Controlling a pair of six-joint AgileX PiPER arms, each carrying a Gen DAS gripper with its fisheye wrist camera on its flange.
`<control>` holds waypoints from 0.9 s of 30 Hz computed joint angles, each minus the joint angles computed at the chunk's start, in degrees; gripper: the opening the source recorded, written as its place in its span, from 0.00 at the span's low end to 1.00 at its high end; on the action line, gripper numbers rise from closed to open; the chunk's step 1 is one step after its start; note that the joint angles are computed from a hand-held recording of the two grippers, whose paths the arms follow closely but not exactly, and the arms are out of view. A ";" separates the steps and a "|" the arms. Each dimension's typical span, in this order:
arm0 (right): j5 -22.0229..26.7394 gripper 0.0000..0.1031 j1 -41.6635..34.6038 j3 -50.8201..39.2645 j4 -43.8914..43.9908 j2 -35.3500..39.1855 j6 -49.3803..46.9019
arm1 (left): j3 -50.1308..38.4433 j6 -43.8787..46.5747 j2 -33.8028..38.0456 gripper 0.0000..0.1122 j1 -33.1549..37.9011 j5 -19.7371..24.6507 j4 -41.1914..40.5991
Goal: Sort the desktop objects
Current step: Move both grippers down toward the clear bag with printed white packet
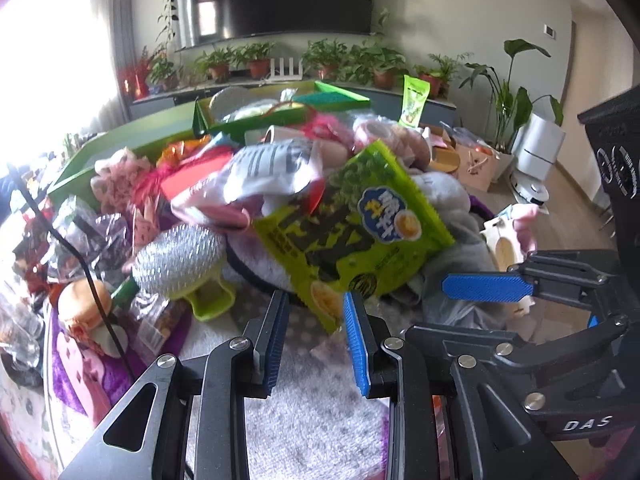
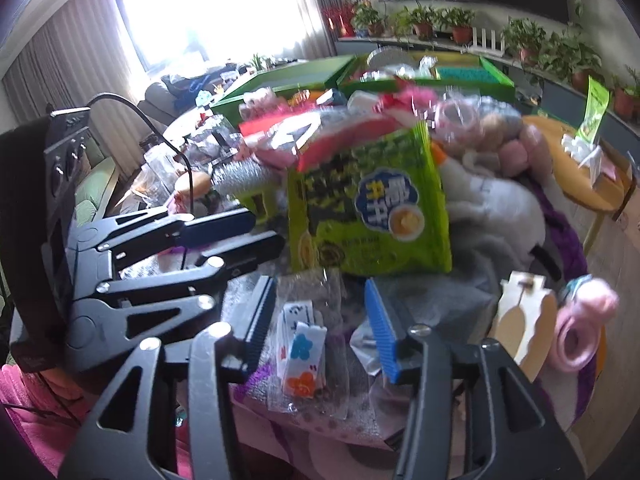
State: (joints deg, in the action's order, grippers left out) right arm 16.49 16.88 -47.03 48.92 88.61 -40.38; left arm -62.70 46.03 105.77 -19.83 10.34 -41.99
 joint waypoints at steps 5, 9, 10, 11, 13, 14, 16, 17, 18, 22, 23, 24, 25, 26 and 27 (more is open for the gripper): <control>0.07 0.48 0.72 -0.79 0.44 2.79 0.47 | 2.66 6.27 -0.69 0.40 0.93 -3.18 -6.34; 0.88 0.49 1.05 -2.49 -0.73 4.75 3.06 | 3.21 5.88 -0.72 0.40 2.28 -3.11 -6.51; 1.20 0.50 1.02 -2.97 -0.24 5.34 2.65 | 3.45 8.32 -0.77 0.40 2.61 -3.07 -9.06; 1.44 0.52 1.16 -3.48 -0.23 5.92 2.72 | 3.82 11.87 -0.90 0.40 3.18 -2.83 -12.80; 1.81 0.55 1.48 -4.71 -1.13 7.10 3.83 | 4.34 13.82 -1.15 0.40 3.73 -2.95 -15.29; 2.10 0.55 1.62 -5.39 -0.75 7.71 3.59 | 4.91 16.05 -1.44 0.40 4.21 -3.41 -17.92; 3.69 0.55 1.71 -7.02 1.37 9.25 1.39 | 5.17 15.77 -1.70 0.40 4.93 -3.43 -18.15; 4.34 0.55 1.89 -7.81 1.79 9.95 1.03 | 5.55 16.22 -1.91 0.40 5.50 -3.60 -18.94; 4.67 0.55 2.13 -8.24 2.20 10.37 0.61 | 5.93 16.61 -2.11 0.40 6.13 -3.69 -19.69; 7.03 0.54 3.11 -10.75 8.18 12.89 -5.92 | 7.72 21.69 -3.21 0.40 9.27 -2.74 -26.90; 9.06 0.54 2.80 -11.39 11.86 13.76 -9.82 | 7.93 21.13 -3.39 0.40 9.97 -2.46 -26.78; 11.98 0.54 2.60 -12.32 15.36 14.92 -13.60 | 8.19 19.90 -3.63 0.40 10.64 -2.28 -25.77; 12.99 0.54 2.67 -12.74 16.62 15.49 -15.09 | 8.50 19.53 -3.82 0.40 11.38 -2.05 -25.38; 13.11 0.54 3.23 -13.15 16.82 15.81 -15.37 | 8.95 20.09 -4.10 0.40 12.00 -1.73 -26.02; 12.12 0.54 4.15 -13.12 16.49 15.62 -15.24 | 9.40 21.98 -4.31 0.40 12.55 -1.21 -28.11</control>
State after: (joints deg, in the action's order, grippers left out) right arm 28.60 21.04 -60.15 65.41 104.23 -55.62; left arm -53.30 68.01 101.46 -7.27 9.12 -70.11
